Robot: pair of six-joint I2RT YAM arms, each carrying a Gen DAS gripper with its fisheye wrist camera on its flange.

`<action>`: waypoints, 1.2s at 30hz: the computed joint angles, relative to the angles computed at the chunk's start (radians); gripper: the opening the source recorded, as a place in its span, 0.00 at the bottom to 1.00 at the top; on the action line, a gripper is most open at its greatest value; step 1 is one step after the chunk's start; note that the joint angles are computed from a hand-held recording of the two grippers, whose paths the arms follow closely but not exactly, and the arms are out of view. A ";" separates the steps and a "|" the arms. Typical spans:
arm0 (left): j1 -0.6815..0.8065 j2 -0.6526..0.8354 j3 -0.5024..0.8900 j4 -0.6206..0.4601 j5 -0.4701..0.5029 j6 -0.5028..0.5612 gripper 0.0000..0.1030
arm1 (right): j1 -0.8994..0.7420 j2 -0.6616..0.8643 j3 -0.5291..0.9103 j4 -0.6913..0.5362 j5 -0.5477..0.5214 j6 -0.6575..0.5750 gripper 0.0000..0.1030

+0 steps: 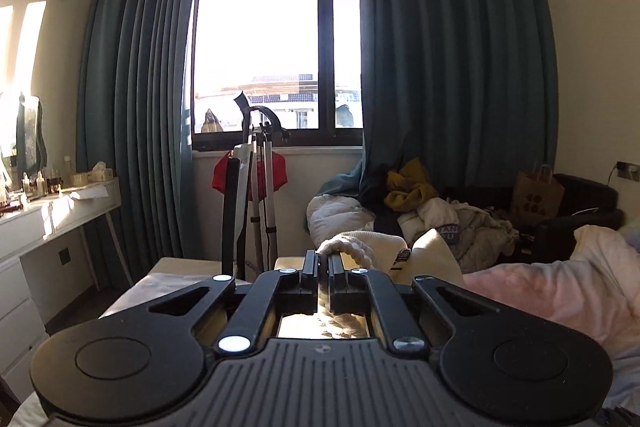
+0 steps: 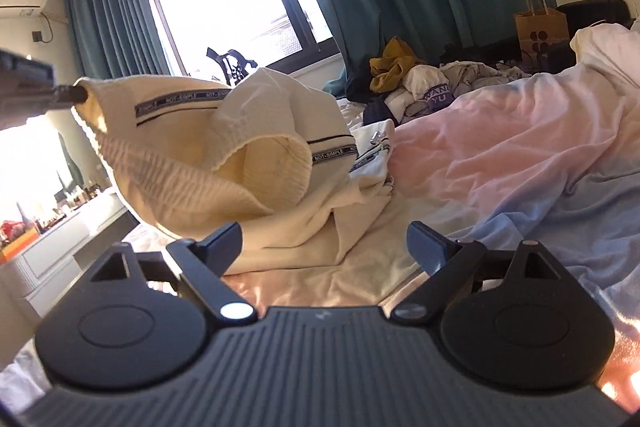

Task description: Fold clothes

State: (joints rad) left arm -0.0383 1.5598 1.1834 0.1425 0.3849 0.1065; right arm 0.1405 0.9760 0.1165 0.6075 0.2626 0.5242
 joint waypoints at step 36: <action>0.334 0.363 0.029 -0.061 0.125 -0.081 0.06 | -0.061 0.731 0.274 0.422 -0.613 0.115 0.86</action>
State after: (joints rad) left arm 0.2953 1.9231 1.2123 0.0813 0.5098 0.0253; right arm 0.0791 1.7069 0.3909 1.0290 -0.3508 0.6397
